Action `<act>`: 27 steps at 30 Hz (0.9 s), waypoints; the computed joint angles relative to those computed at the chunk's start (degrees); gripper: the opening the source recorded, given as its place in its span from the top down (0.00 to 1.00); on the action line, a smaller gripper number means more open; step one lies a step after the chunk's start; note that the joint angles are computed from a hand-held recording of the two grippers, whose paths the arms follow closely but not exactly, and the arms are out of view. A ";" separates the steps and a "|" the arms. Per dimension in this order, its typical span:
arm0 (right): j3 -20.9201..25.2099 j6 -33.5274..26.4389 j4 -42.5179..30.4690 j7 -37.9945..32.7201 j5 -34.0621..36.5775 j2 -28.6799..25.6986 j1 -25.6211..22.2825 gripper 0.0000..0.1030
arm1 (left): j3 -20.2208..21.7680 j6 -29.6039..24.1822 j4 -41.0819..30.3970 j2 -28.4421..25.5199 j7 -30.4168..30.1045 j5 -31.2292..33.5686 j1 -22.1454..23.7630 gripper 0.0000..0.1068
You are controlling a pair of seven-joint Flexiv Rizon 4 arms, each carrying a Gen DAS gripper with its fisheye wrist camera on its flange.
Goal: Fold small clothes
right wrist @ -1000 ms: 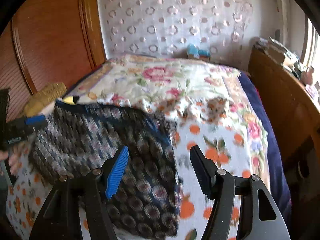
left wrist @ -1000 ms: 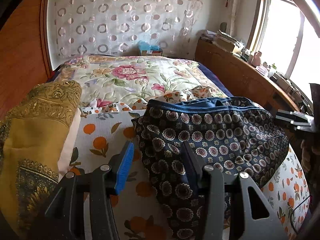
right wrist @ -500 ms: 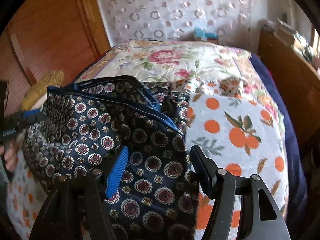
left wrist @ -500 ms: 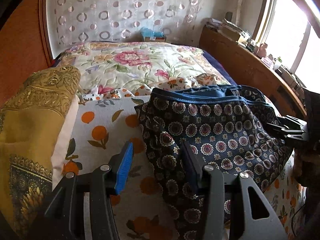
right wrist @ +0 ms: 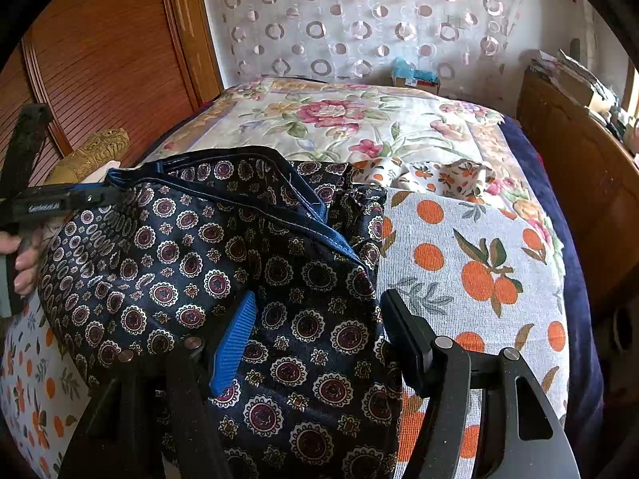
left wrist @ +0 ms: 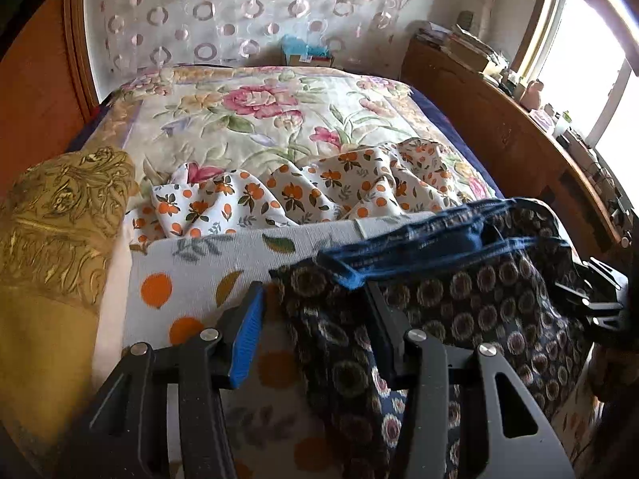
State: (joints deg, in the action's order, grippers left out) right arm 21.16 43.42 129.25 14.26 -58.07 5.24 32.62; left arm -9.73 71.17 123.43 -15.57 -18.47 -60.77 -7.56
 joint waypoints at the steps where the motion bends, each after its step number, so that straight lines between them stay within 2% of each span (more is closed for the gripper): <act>1: 0.02 0.00 -0.06 0.06 -0.05 -0.07 0.02 0.35 | -0.20 0.17 -0.03 -0.08 0.23 -0.52 -0.03 0.53; 4: -0.18 0.24 -0.16 0.25 -0.42 -0.42 -0.02 0.36 | -0.83 0.02 0.27 0.10 2.67 -3.06 -0.07 0.56; 5: -0.20 0.34 -0.14 0.28 -0.48 -0.41 -0.03 0.38 | -0.78 -0.22 0.31 0.14 3.41 -3.59 -0.15 0.62; 6: -0.37 1.31 0.17 0.48 -1.15 -0.33 -0.17 0.44 | -0.66 -1.78 0.43 0.42 4.31 -3.95 0.06 0.75; 7: -0.58 2.42 0.41 0.57 -1.87 -0.34 -0.35 0.46 | -0.28 -3.01 0.45 0.63 4.35 -3.81 0.07 0.85; 9: -0.90 4.23 0.78 0.52 -2.95 -0.33 -0.72 0.59 | 0.23 -4.75 0.63 1.33 4.92 -4.54 0.04 0.91; 11: -1.35 6.68 1.18 0.61 -4.33 -0.43 -1.24 0.70 | 0.31 -5.63 1.36 2.80 7.16 -7.58 -0.36 0.93; 15: -1.80 10.04 2.49 2.41 -6.59 0.33 -2.42 0.86 | 1.77 -6.66 3.90 7.65 13.33 -15.44 -2.75 0.94; 18: -1.16 9.81 3.21 5.18 -8.70 1.64 -3.01 0.90 | 3.51 -6.74 6.02 11.78 17.14 -19.81 -5.26 0.94; 24: 0.59 5.87 2.44 9.25 -14.60 3.45 -2.39 0.91 | 6.32 -8.45 8.63 18.47 21.53 -24.53 -8.07 0.94; 27: 1.25 3.84 1.62 8.57 -14.88 3.77 -1.86 0.91 | 7.04 -8.28 9.33 20.42 23.55 -25.79 -8.68 0.95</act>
State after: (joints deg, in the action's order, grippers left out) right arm 22.41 47.26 130.87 22.83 -72.95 9.01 30.76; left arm -2.69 62.89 132.76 4.85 5.08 -86.56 -16.25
